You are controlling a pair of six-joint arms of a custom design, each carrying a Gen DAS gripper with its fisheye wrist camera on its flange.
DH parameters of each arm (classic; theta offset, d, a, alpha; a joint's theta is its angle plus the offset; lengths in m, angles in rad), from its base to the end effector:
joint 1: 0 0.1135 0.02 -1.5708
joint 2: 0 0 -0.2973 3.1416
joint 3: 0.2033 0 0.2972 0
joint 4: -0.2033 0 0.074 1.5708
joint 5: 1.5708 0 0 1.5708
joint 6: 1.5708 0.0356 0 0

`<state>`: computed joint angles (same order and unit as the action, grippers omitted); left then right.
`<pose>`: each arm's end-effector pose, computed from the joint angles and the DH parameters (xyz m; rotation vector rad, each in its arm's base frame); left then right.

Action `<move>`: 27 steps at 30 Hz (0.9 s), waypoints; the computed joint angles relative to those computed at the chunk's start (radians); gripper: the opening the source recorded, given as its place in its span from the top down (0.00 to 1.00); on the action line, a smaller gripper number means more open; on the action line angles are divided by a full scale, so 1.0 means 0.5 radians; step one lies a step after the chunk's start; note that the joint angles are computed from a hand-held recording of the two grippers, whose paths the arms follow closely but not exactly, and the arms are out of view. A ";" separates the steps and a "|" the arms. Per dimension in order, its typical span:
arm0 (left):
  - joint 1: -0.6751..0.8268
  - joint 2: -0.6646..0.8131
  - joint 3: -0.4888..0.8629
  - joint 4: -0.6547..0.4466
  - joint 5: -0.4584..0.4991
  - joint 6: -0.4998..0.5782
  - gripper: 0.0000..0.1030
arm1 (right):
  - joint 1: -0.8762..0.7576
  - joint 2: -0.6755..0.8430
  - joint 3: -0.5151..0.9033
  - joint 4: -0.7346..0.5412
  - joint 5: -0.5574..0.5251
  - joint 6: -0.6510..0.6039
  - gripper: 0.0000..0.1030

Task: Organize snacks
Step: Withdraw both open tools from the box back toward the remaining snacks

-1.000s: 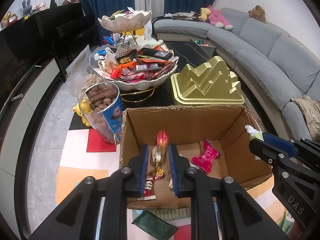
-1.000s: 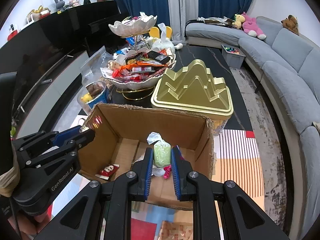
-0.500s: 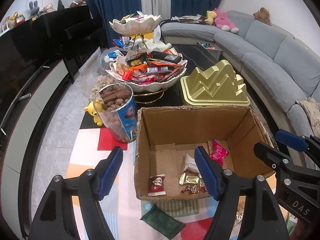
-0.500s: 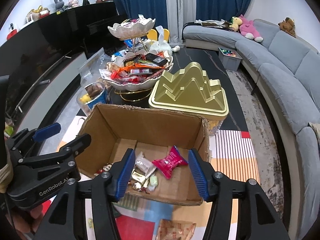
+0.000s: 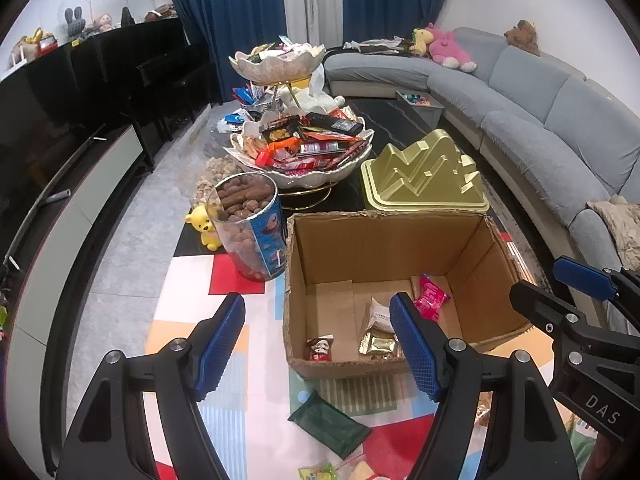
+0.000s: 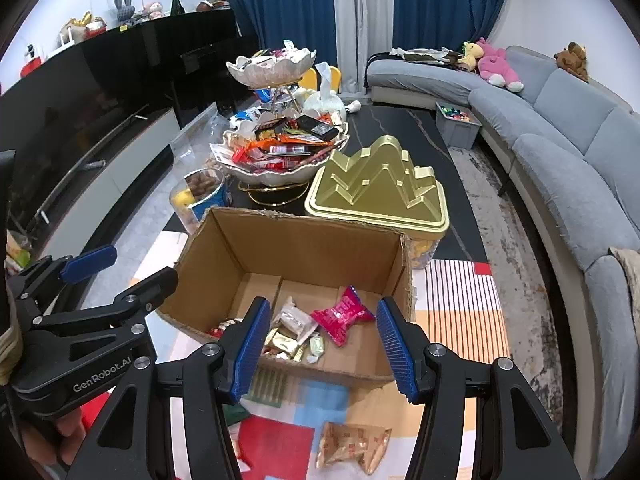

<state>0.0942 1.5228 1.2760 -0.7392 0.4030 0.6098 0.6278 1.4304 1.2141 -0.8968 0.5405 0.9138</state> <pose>0.3613 0.0201 0.3085 0.7711 2.3329 -0.2157 0.2712 0.1742 0.3102 0.5047 2.3979 -0.0891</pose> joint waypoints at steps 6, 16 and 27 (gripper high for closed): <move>0.070 -0.061 -0.005 -0.059 0.039 0.057 0.28 | 0.089 -0.002 0.065 -0.113 0.070 0.083 0.45; 0.228 -0.166 -0.065 -0.150 0.110 0.199 0.26 | 0.266 0.017 0.142 -0.284 0.190 0.258 0.37; 0.417 -0.231 -0.120 -0.244 0.199 0.410 0.25 | 0.426 0.074 0.230 -0.415 0.260 0.414 0.37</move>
<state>0.3029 1.4074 1.2162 -0.8610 0.5023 0.8146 0.8409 1.4675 1.3293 -1.1043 0.6707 1.1208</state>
